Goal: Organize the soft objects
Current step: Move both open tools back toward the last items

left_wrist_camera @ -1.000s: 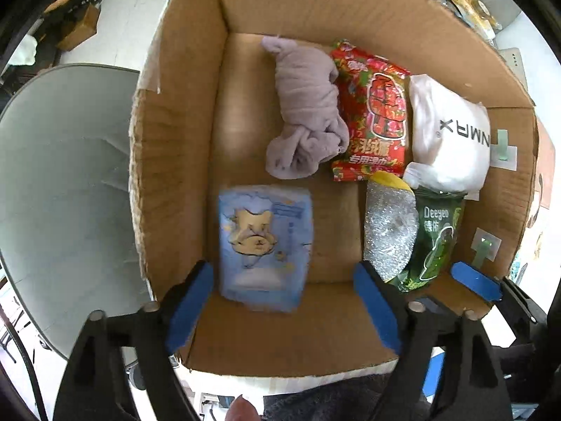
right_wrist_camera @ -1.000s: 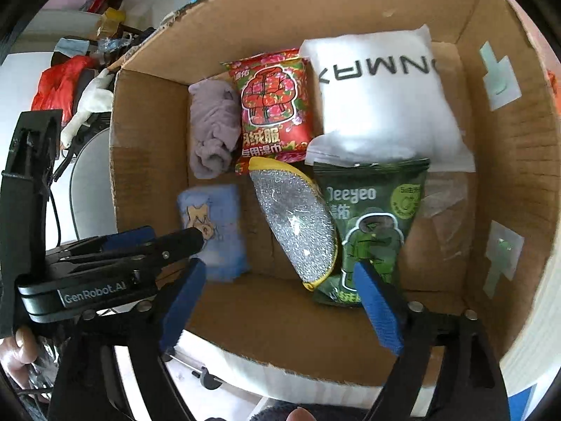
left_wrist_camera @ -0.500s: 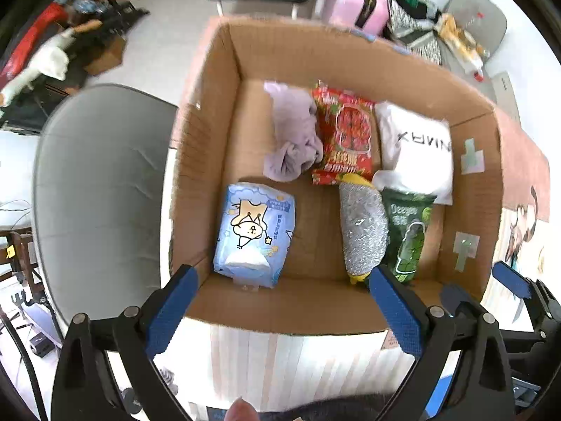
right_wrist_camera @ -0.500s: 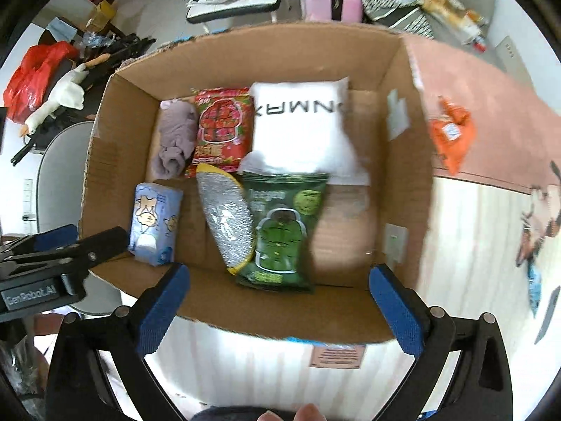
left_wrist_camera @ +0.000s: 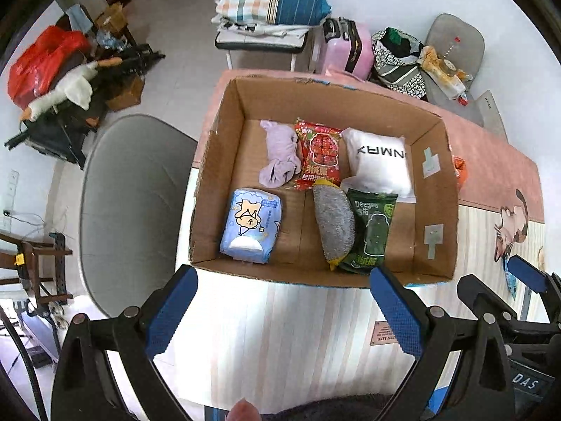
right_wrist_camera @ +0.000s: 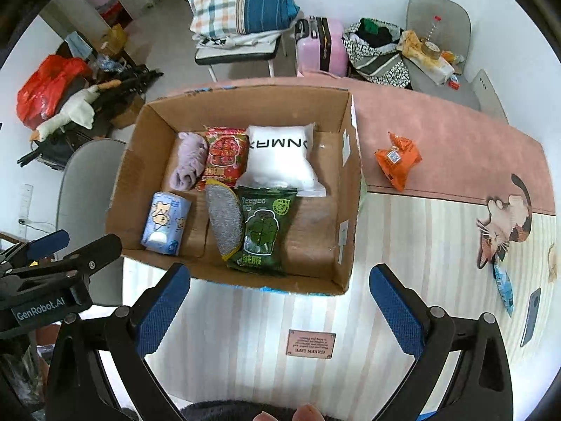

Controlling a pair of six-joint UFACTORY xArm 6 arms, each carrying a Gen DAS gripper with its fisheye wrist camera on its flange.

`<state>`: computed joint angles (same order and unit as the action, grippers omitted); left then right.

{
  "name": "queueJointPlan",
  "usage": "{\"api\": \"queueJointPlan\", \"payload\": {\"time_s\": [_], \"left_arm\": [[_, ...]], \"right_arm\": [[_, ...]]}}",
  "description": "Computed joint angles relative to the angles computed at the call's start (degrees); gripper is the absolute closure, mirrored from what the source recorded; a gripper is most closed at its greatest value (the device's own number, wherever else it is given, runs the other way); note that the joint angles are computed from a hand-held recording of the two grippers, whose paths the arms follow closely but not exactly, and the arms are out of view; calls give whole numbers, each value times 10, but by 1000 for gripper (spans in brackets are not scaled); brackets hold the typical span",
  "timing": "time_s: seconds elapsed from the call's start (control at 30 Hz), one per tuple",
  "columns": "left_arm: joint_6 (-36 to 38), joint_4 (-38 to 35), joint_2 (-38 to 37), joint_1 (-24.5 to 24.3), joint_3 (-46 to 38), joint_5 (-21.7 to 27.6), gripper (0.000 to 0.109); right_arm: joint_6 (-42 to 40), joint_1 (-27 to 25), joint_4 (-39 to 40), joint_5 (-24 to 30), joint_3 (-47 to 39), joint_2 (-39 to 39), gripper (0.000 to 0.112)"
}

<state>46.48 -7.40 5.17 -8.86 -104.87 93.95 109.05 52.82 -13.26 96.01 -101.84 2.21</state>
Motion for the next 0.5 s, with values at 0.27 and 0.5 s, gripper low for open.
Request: {"api": "queueJointPlan", "payload": {"time_s": [0.27,0.5], "left_arm": [[20,5,-68,-40,48,-26,8],[45,39,-193,-190,206,-152,8]], "right_arm": [[84,48,-42,-19,82,-90,9],[269,141,26,86,231,-250,9]]}}
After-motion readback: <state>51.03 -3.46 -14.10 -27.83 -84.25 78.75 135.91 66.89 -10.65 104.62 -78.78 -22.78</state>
